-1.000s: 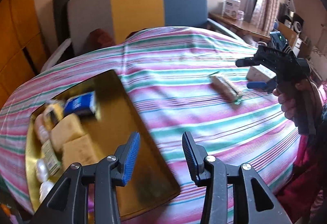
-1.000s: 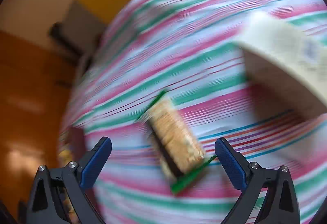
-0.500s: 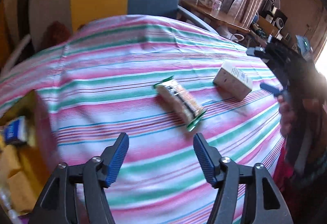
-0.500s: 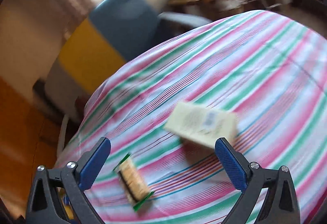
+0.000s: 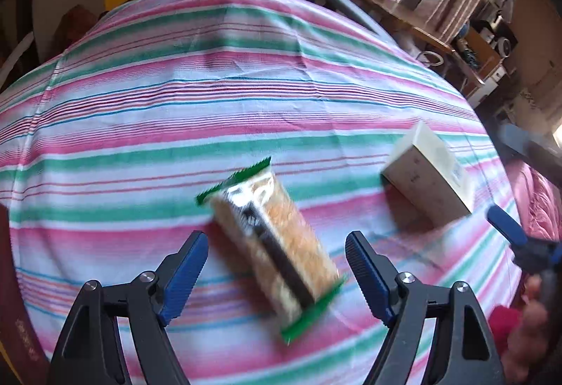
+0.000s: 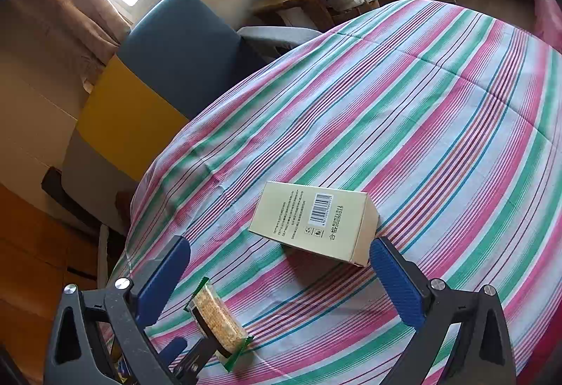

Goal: Organize objects
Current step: 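Grasp the clear-wrapped granola bar with the left tool, then grasp the cream printed box with the right tool while the left tool holds the granola bar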

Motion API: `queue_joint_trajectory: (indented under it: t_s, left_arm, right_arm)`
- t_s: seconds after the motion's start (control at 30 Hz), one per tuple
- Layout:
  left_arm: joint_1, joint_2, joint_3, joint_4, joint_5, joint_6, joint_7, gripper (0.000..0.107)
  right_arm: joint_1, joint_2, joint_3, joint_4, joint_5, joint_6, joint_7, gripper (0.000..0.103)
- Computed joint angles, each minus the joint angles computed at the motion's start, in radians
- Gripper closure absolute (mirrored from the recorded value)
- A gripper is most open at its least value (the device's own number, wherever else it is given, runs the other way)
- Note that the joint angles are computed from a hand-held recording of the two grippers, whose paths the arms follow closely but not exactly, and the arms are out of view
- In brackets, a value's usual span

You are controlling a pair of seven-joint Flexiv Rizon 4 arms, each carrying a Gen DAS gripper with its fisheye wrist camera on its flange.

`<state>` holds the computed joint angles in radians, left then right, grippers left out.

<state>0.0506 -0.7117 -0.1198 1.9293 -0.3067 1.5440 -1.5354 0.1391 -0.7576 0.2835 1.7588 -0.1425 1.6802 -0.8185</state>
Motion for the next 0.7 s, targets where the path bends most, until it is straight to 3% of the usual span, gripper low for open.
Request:
queue_joint_trajectory:
  t_s: [0.13, 0.2, 0.23, 0.33, 0.5, 0.7]
  left_arm:
    - [-0.089, -0.057, 0.114, -0.103, 0.007, -0.088, -0.051, 0.028]
    - [-0.149, -0.065, 0.202, -0.131, 0.108, -0.094, -0.134, 0.05]
    - [-0.148, -0.062, 0.203, -0.123, 0.126, -0.086, -0.131, 0.061]
    - [-0.059, -0.028, 0.096, -0.034, 0.083, -0.018, -0.024, 0.066]
    - [0.022, 0.051, 0.015, 0.151, 0.109, 0.09, 0.042, 0.066]
    - [0.041, 0.106, -0.002, 0.34, 0.166, 0.275, 0.037, 0.065]
  right_arm:
    - [-0.006, -0.001, 0.009, 0.004, -0.004, 0.011, -0.009, 0.0]
    - [-0.012, -0.005, 0.018, 0.0, -0.011, 0.008, -0.017, 0.0]
    - [-0.009, -0.005, 0.016, -0.001, -0.014, 0.005, -0.019, 0.0]
    - [-0.008, -0.007, 0.018, -0.004, -0.023, -0.003, -0.034, 0.0]
    - [0.004, -0.006, 0.008, -0.005, -0.03, -0.014, -0.056, 0.0]
    - [0.004, -0.01, 0.006, -0.013, -0.012, -0.054, -0.058, 0.0]
